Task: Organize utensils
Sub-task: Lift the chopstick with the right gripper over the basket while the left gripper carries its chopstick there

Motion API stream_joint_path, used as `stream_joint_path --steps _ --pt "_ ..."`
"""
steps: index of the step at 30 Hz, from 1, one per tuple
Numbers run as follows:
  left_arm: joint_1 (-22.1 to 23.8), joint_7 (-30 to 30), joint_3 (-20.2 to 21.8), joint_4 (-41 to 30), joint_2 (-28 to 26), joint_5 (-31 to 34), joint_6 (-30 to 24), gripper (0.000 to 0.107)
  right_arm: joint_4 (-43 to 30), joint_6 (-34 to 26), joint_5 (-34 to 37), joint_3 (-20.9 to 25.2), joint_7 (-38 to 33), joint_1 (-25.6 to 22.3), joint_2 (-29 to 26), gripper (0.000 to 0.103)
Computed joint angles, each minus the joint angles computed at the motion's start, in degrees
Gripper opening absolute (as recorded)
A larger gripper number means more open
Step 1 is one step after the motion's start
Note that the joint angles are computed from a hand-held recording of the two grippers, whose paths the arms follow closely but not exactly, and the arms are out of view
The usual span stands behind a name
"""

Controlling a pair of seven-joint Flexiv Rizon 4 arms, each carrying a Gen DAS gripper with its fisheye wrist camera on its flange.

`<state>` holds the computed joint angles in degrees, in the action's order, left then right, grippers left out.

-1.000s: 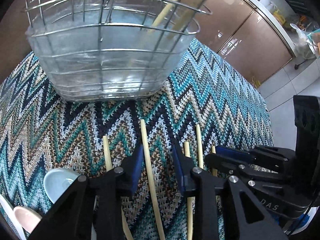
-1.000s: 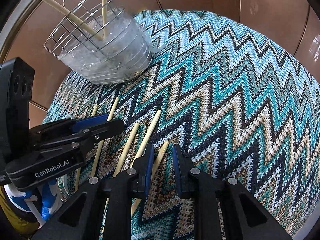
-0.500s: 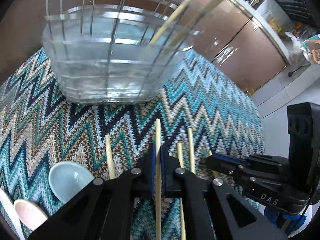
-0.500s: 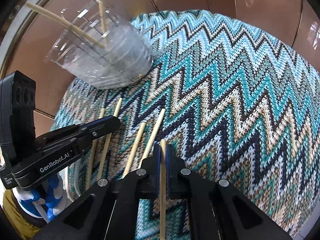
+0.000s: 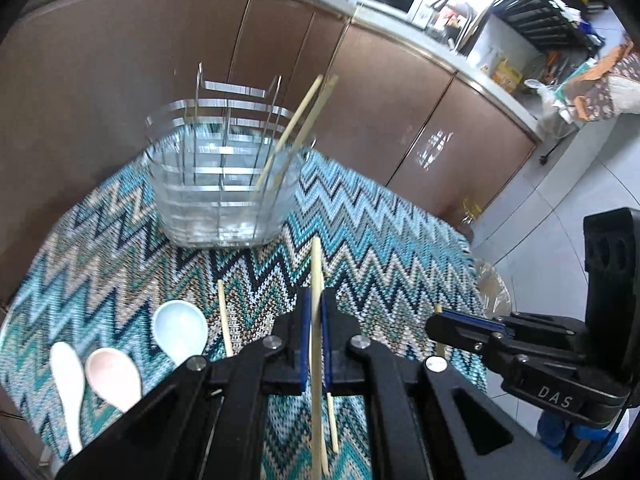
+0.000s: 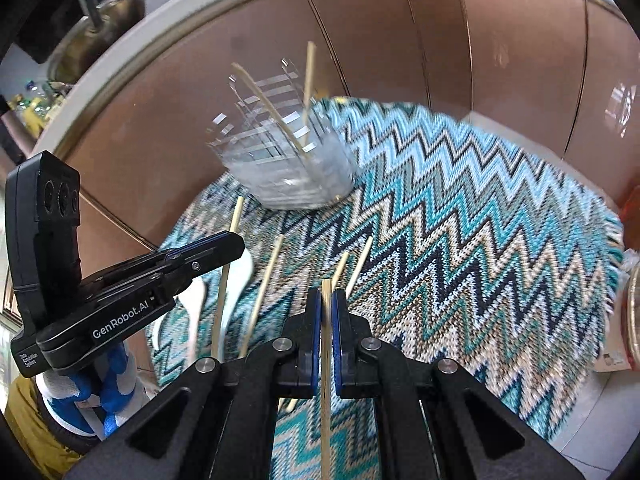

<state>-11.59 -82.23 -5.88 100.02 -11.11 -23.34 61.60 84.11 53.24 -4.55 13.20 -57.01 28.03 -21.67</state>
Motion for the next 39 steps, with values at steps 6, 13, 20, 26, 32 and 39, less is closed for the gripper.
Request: stream_joint_path --steps 6,13,20,26,32,39 --pt "-1.2 -1.1 0.8 3.1 5.8 1.8 4.0 0.005 7.1 4.4 -7.2 -1.1 5.7 2.6 7.1 0.005" --pt "-1.2 -0.6 1.8 3.1 10.1 3.7 12.0 0.005 9.4 11.5 -19.5 -2.3 12.7 4.1 10.9 0.005" --pt "0.6 1.4 1.2 -3.0 5.5 1.8 22.4 0.005 3.9 26.0 -31.9 -7.5 19.8 5.1 6.0 0.005" --pt "1.5 0.8 1.0 -12.2 -3.8 4.4 32.9 0.005 -9.9 39.6 -36.6 -19.2 24.5 9.8 -4.8 0.005" --pt "-3.9 -5.8 10.2 -23.8 -15.6 6.8 38.8 0.005 -25.5 41.6 -31.5 -28.7 24.5 12.5 -16.9 0.005" --pt "-7.6 -8.4 17.3 -29.0 -24.9 2.4 41.5 0.005 -34.0 37.6 -27.2 -29.6 21.6 11.3 -25.7 0.005"
